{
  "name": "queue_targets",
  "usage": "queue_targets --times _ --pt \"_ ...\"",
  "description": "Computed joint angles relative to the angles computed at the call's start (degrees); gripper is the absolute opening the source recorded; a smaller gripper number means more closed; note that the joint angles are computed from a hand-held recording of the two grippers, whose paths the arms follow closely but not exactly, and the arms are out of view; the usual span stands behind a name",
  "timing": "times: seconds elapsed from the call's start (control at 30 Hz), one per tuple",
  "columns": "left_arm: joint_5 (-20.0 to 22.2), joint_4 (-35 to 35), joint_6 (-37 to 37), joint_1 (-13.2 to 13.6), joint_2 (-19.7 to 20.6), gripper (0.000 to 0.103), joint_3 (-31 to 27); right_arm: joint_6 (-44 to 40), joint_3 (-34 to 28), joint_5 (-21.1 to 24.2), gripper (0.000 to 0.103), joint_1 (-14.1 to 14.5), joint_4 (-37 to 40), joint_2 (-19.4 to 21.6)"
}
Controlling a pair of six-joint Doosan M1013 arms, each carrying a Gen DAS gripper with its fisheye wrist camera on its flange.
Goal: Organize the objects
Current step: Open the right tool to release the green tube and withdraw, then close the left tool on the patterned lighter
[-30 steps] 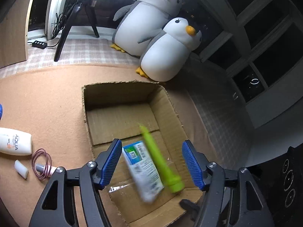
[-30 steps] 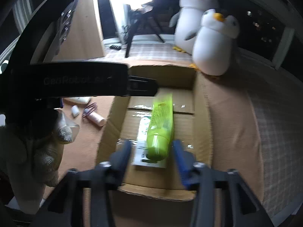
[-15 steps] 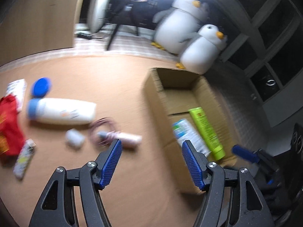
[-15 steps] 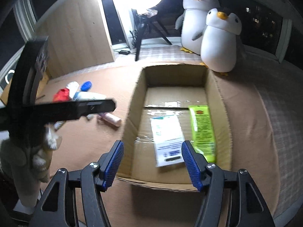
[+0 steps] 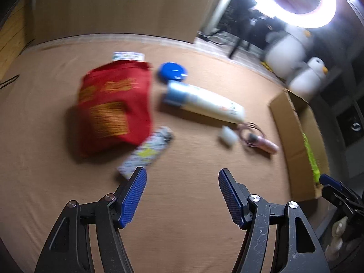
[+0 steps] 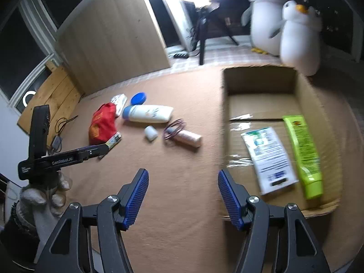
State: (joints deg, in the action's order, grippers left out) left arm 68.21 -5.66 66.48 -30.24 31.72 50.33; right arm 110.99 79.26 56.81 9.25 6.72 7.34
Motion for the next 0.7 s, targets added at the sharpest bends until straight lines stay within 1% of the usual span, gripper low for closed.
queue_targets --times 0.13,0.23,0.37,0.7 --pt "-0.3 0.5 -0.1 1.1 -0.4 0.069 1.0 -0.2 -1.3 0.5 0.06 1.2 -0.7 1.1" --pt "0.2 0.1 1.1 1.6 0.0 0.068 0.8 0.2 -1.6 0.0 0.06 1.5 0.1 1.6" --pt "1.5 -0.2 2.5 1.8 1.3 0.063 -0.6 0.3 -2.2 0.2 0.059 1.9 1.1 2.2" --pt "5.2 0.1 7.0 1.5 5.0 0.063 -5.5 1.3 -3.1 0.8 0.059 2.5 0.8 3.0"
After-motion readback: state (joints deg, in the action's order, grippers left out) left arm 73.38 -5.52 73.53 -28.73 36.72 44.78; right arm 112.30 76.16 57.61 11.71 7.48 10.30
